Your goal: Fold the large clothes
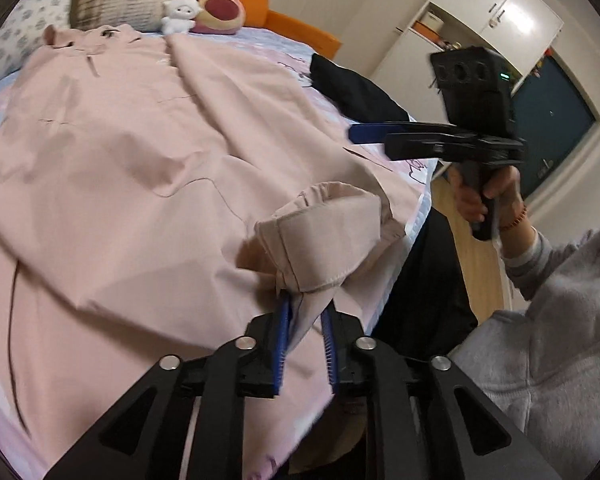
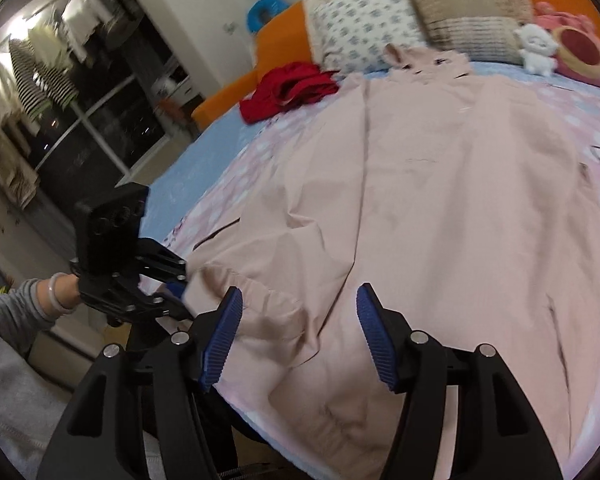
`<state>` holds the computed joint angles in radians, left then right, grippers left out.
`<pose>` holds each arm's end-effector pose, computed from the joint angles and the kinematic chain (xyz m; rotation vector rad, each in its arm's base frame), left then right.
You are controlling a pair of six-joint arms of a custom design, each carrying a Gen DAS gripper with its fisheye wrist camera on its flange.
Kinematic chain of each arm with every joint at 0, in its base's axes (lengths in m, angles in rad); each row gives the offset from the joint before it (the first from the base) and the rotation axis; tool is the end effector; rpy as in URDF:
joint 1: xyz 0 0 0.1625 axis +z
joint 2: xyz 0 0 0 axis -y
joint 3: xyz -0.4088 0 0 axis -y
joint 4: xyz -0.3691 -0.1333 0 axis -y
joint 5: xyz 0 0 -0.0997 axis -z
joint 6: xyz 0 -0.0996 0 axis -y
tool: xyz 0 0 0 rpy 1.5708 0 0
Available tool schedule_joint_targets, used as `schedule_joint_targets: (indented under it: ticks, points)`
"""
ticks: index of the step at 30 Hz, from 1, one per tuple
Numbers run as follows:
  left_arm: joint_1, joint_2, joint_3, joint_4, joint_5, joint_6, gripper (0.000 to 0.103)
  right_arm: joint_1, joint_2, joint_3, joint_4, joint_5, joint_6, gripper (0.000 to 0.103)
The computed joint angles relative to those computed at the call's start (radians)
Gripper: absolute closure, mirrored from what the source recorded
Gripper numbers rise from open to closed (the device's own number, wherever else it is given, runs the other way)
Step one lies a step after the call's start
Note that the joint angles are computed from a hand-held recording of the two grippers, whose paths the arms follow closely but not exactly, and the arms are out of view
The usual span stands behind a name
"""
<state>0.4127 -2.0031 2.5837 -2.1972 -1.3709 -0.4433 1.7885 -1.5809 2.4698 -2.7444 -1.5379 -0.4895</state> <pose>-0.1597 -0.2371 0.2383 1.0513 2.8350 -0.2659 0.2094 -0.3143 0.2172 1.0815 -2.9088 0.4476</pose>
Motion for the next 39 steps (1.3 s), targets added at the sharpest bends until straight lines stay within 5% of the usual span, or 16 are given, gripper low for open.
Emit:
schedule_joint_targets:
  ticks: [2, 7, 13, 15, 18, 21, 24, 27, 30, 34, 37, 39]
  points:
    - [-0.076, -0.098, -0.005, 0.118, 0.018, -0.072, 0.065, -0.002, 0.050, -0.024, 0.020, 0.025, -0.027, 0.043]
    - [-0.213, -0.294, -0.044, 0.352, 0.084, -0.274, 0.062, 0.016, 0.117, -0.038, 0.067, 0.030, -0.110, 0.044]
    - [-0.229, -0.234, -0.090, 0.428, 0.064, -0.311, 0.060, 0.046, 0.169, -0.050, 0.108, -0.052, -0.148, 0.044]
    - [-0.239, -0.211, -0.087, 0.402, 0.028, -0.289, 0.028, 0.039, 0.166, -0.065, 0.109, -0.055, -0.145, 0.044]
    - [-0.286, -0.253, -0.076, 0.347, 0.020, -0.280, 0.021, 0.033, 0.178, -0.106, 0.110, -0.044, -0.125, 0.043]
    - [-0.343, -0.354, -0.081, 0.378, 0.092, -0.349, 0.009, 0.044, 0.226, -0.166, 0.087, -0.035, -0.103, 0.042]
    - [-0.354, -0.462, -0.103, 0.538, 0.237, -0.484, 0.009, 0.064, 0.305, -0.248, 0.071, -0.040, -0.077, 0.042]
    - [-0.135, -0.451, -0.112, 0.552, 0.280, -0.510, 0.009, 0.084, 0.408, -0.349, 0.063, -0.042, -0.035, 0.041]
    - [0.121, -0.439, -0.055, 0.263, 0.254, -0.385, 0.009, 0.098, 0.540, -0.487, 0.056, -0.058, 0.011, 0.042]
    - [0.401, -0.223, -0.053, -0.156, 0.183, -0.197, 0.009, 0.091, 0.731, -0.694, -0.043, -0.112, 0.079, 0.041]
    - [0.541, -0.038, -0.098, -0.367, 0.171, -0.119, 0.009, 0.066, 0.851, -0.868, -0.021, -0.093, 0.151, 0.041]
    - [0.563, 0.041, -0.149, -0.361, 0.256, -0.138, 0.009, 0.063, 0.950, -1.025, 0.041, -0.095, 0.214, 0.042]
